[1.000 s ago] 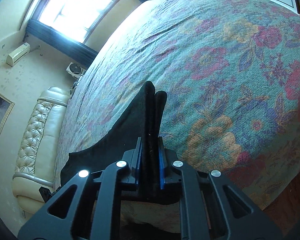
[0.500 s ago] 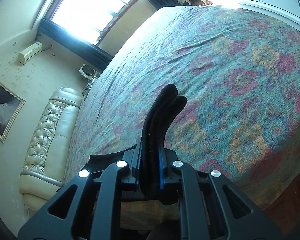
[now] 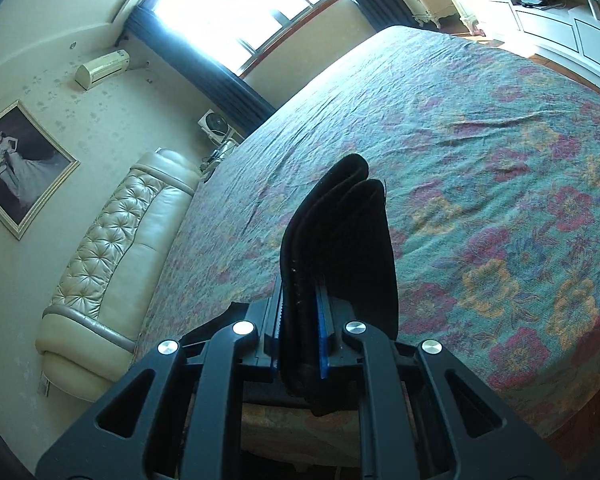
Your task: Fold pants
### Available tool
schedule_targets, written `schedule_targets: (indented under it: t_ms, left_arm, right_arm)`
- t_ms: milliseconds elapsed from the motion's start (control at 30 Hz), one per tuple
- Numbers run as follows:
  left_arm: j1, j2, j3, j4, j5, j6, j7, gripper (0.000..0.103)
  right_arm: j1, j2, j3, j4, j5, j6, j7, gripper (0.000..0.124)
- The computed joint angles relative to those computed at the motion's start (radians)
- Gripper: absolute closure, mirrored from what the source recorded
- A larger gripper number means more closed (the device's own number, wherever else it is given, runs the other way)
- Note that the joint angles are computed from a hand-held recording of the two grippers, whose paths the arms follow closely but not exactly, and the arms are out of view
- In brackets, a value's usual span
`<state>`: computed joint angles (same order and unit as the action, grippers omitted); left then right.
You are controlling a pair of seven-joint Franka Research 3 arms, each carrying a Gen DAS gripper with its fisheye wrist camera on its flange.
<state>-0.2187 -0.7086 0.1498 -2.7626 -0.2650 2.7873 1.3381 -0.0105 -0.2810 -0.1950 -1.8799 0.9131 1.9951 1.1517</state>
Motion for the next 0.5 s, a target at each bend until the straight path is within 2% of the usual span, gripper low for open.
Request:
schedule_targets:
  t_ms: [133,333,500]
  left_arm:
    - [0.044,-0.019,-0.021,-0.007,0.025,-0.011,-0.027,0.011]
    - [0.068,-0.046,-0.018,-0.021,0.044,-0.024,-0.051,0.011]
    - [0.083,-0.056,-0.018,-0.023,0.051,-0.035,-0.078,0.011]
  right_arm:
    - [0.036,-0.004,0.043,0.015,-0.012,0.016,0.013,0.111]
    - [0.108,0.012,0.093,0.026,-0.008,0.041,0.025,0.111]
    - [0.161,0.032,0.148,0.009,-0.065,0.092,0.049,0.111]
